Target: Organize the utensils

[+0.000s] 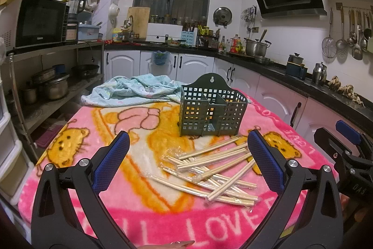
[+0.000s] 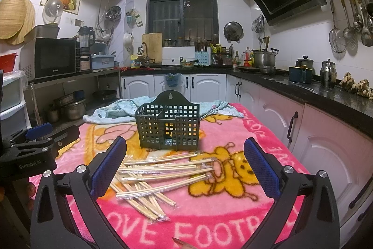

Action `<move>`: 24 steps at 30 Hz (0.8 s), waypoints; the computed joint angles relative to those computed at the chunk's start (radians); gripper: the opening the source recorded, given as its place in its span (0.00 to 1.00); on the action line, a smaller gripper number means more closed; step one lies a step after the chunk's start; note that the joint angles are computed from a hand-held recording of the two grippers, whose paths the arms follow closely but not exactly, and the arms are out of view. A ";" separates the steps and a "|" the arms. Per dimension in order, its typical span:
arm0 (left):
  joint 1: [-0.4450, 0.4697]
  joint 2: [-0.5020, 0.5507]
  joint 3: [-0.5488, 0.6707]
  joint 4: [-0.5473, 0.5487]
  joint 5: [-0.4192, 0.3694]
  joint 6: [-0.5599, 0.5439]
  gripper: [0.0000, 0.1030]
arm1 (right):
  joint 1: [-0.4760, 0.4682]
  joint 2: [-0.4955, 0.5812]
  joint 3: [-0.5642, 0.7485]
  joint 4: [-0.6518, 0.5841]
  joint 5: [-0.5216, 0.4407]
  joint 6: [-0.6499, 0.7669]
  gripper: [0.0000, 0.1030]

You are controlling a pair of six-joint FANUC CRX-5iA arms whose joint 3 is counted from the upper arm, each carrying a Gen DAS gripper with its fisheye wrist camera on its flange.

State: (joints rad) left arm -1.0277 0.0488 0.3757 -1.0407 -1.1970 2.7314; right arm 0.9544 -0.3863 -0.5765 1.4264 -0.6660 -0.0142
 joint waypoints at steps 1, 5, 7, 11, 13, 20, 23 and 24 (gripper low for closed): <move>0.000 -0.001 -0.001 -0.001 0.001 0.001 0.91 | 0.005 0.000 0.002 -0.002 -0.006 0.001 0.95; 0.003 -0.001 -0.001 0.005 0.005 -0.003 0.91 | 0.015 0.001 0.006 -0.007 -0.017 0.004 0.95; 0.002 -0.001 -0.001 0.003 0.002 -0.002 0.91 | 0.018 0.001 0.006 -0.006 -0.020 0.003 0.95; 0.004 -0.006 -0.004 0.012 0.009 -0.001 0.91 | 0.026 0.001 0.009 -0.015 -0.027 0.010 0.95; 0.010 -0.015 -0.016 0.020 0.018 0.002 0.91 | 0.012 0.004 0.011 -0.013 -0.013 0.010 0.95; 0.062 -0.032 -0.038 0.084 0.038 -0.016 0.91 | -0.013 0.001 0.018 -0.029 -0.008 0.030 0.95; 0.085 -0.039 -0.043 0.108 0.032 -0.014 0.91 | -0.007 0.005 0.034 -0.065 -0.013 0.068 0.95; 0.096 -0.044 -0.047 0.120 0.033 -0.011 0.91 | 0.000 0.010 0.044 -0.086 -0.022 0.090 0.95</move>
